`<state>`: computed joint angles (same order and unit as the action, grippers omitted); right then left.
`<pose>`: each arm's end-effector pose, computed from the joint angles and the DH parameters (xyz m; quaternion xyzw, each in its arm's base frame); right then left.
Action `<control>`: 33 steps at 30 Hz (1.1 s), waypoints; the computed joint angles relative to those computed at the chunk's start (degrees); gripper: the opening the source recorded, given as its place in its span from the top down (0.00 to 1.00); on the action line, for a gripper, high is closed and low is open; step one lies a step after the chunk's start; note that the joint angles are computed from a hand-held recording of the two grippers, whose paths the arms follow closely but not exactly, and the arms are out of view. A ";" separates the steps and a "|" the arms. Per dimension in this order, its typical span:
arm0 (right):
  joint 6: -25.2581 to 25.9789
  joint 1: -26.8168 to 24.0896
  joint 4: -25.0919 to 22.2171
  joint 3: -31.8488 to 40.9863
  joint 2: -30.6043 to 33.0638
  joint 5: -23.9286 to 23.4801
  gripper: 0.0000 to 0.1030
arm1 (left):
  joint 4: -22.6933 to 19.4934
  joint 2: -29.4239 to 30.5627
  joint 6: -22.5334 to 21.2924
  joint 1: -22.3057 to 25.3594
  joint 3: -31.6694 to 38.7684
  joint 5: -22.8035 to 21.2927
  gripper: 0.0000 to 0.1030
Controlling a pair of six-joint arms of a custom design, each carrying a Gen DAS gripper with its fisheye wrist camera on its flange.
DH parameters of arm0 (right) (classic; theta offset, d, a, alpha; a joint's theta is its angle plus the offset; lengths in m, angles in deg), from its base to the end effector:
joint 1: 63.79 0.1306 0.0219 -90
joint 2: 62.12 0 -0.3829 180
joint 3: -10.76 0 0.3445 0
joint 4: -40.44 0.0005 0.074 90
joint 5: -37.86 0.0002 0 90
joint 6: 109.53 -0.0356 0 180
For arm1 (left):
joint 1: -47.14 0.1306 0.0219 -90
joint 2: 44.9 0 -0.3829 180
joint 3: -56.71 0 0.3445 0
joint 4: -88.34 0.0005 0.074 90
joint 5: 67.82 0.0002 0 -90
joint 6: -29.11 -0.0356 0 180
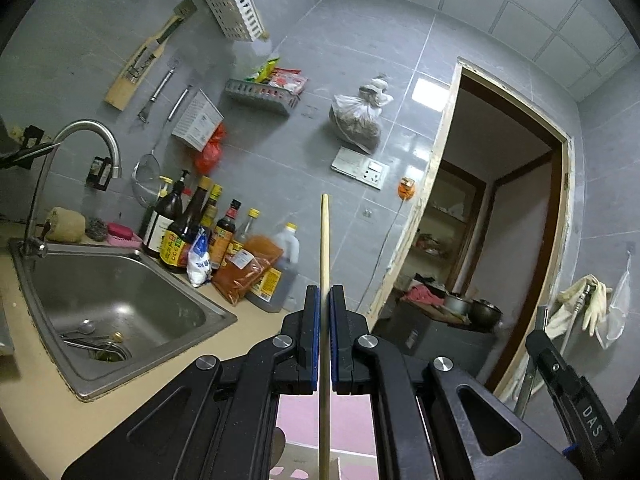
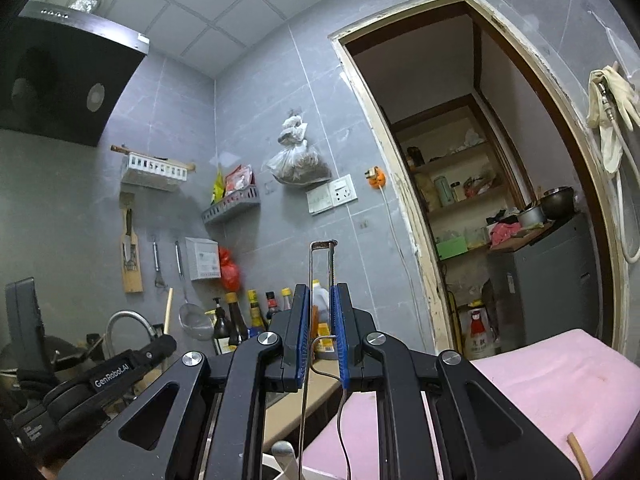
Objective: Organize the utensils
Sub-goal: 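Carry the peeler and chopstick to the caddy and release both inside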
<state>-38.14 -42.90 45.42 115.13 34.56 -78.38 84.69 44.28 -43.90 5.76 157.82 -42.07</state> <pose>0.4722 0.1965 0.5800 -0.1893 0.6048 0.3904 0.6678 0.3525 -0.2685 0.5974 -0.2761 0.6265 -0.0086 0.7288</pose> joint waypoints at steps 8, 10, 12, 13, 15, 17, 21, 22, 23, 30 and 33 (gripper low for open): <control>-0.27 0.08 -0.11 -0.17 0.81 -3.18 0.90 | 1.23 0.28 0.91 0.34 -1.17 -0.99 0.98; -0.66 -0.08 -0.48 -0.01 1.15 -4.24 0.90 | 1.74 0.54 0.49 0.10 -1.30 -1.81 0.98; -0.82 -0.15 -1.13 0.15 1.36 -5.03 0.90 | 3.16 1.06 -1.30 -0.40 -1.39 -3.01 0.98; -0.91 -0.21 -1.46 0.20 1.44 -5.43 0.90 | 3.44 1.35 -2.17 -0.60 -1.27 -3.41 0.98; -0.65 -0.20 -2.61 0.40 1.58 -5.83 0.90 | 4.06 1.90 -3.73 -0.99 -1.20 -3.97 0.98; -0.21 -0.16 -3.86 0.46 1.64 -6.17 0.90 | 2.59 2.19 -2.98 -1.10 -1.09 -3.68 0.98; 1.91 0.00 -6.09 0.42 1.36 -6.58 0.90 | -2.81 2.43 -0.05 -1.50 -0.06 -2.67 0.98; 2.26 0.00 -6.74 0.47 1.26 -6.86 0.90 | -4.16 2.42 0.57 -1.64 0.24 -2.51 0.97; 2.71 -0.06 -7.72 0.62 1.11 -7.33 0.90 | -5.70 2.37 1.27 -1.78 0.54 -2.40 0.97; 8.81 -0.70 -15.31 1.43 0.03 -10.98 0.87 | -26.52 1.78 15.49 -2.39 4.47 4.24 0.96; 10.75 -1.00 -19.29 1.99 -0.08 -12.22 0.79 | -30.84 1.69 18.76 -2.53 5.53 7.39 0.95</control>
<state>-27.39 -43.90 26.13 117.12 34.48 -90.59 53.85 45.97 -25.14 3.22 163.35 -34.68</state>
